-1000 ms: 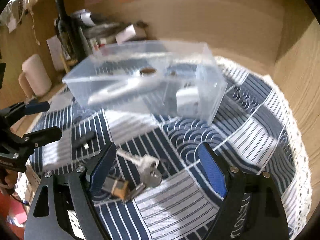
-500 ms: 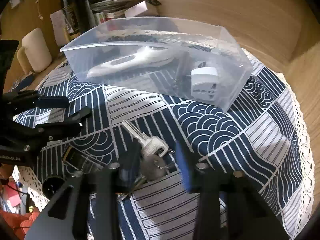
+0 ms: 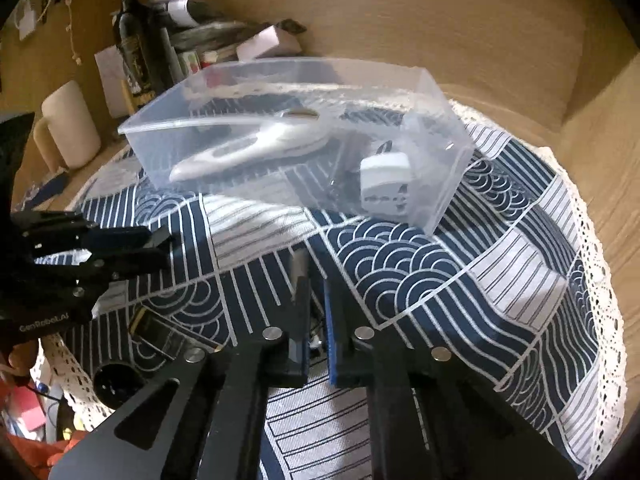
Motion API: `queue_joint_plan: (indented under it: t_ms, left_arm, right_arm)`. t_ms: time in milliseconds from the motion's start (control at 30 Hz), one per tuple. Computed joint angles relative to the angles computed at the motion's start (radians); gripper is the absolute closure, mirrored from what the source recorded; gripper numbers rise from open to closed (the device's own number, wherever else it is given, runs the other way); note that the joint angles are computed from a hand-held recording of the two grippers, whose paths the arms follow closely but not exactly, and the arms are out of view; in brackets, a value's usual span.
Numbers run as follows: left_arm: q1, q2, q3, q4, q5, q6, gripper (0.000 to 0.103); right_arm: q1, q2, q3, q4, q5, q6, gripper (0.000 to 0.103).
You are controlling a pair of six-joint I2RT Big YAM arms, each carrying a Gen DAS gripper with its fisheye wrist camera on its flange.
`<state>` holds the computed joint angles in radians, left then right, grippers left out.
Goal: Organize rigid objects
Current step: 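Grasp the keys with the right tool while the left grasps another black piece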
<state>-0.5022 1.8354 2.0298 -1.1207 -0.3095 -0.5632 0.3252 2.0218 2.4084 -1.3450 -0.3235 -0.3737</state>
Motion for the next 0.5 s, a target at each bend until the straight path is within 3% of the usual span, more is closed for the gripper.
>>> queue_joint_plan:
  t_ms: [267,333,400,500]
  left_arm:
    - [-0.007,-0.054,-0.032,0.044,-0.064,-0.002,0.078]
    - [-0.007,-0.074,-0.051,0.063,-0.073,-0.004,0.078]
    - [-0.008,-0.085,-0.063,0.074,-0.078,-0.007,0.078]
    - [-0.009,-0.093,-0.075,0.085,-0.073,-0.009,0.078]
  right_arm:
    - [-0.004,0.008,0.054,-0.022,0.002,-0.004,0.098]
    - [-0.009,0.019,0.074,-0.055,0.005,-0.006,0.084]
    - [-0.013,0.019,0.066,-0.068,-0.011,-0.007,0.050]
    - [0.000,0.000,0.016,-0.075,0.030,-0.051,0.048]
